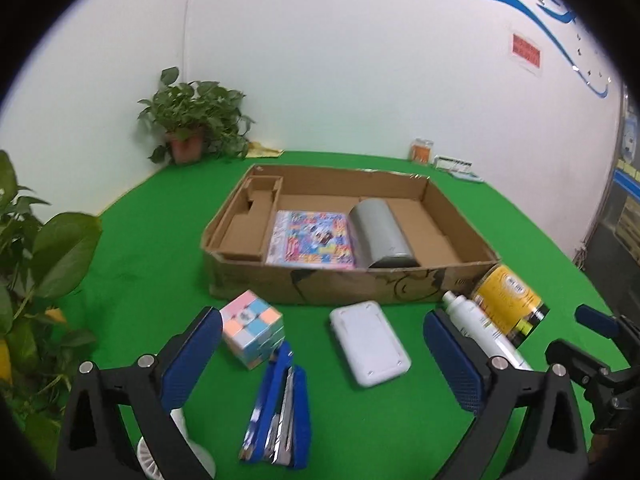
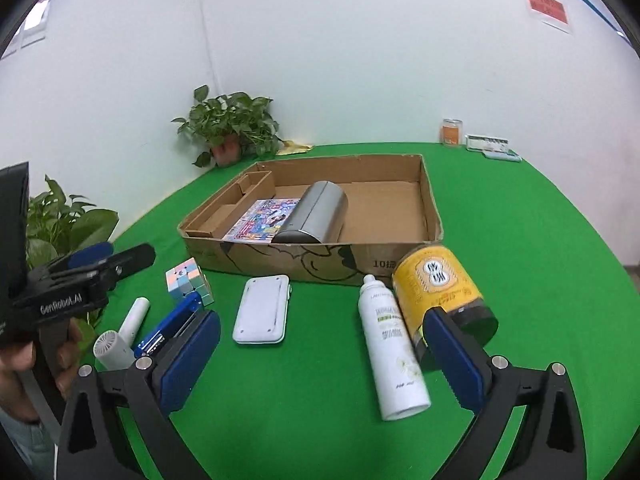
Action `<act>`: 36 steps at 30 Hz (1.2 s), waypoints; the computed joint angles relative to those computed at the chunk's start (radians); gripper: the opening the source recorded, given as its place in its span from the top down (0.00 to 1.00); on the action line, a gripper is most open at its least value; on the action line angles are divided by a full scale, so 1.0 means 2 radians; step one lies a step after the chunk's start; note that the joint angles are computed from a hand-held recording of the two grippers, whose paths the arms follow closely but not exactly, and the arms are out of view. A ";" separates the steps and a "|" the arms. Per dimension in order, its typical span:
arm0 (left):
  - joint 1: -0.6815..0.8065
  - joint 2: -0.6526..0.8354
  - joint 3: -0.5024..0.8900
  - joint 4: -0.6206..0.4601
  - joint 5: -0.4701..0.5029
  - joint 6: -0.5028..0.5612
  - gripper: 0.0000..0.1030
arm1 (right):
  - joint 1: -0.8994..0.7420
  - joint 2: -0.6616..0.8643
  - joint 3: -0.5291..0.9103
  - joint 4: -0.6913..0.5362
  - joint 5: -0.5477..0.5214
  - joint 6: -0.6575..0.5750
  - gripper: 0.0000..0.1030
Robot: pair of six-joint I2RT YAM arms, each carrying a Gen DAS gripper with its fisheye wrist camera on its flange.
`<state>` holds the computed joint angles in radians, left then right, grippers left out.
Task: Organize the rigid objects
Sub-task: 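Lay the cylinder down in the box, open both grippers and withdraw, then move both grippers toward the yellow jar with the black lid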
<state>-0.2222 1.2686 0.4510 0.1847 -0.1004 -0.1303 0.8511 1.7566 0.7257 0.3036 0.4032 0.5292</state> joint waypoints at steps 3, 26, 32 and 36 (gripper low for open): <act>0.004 -0.022 -0.032 0.015 -0.007 0.007 0.02 | 0.028 0.012 0.013 -0.018 0.042 0.015 0.01; -0.036 -0.033 -0.093 0.032 -0.078 0.002 0.03 | 0.089 0.079 0.012 0.027 0.118 0.041 0.01; -0.030 -0.028 -0.096 0.040 -0.059 0.000 0.03 | 0.063 0.080 -0.014 0.049 0.093 0.057 0.01; -0.030 -0.007 -0.096 0.051 -0.042 0.007 0.02 | 0.009 0.084 -0.049 0.065 0.044 0.094 0.01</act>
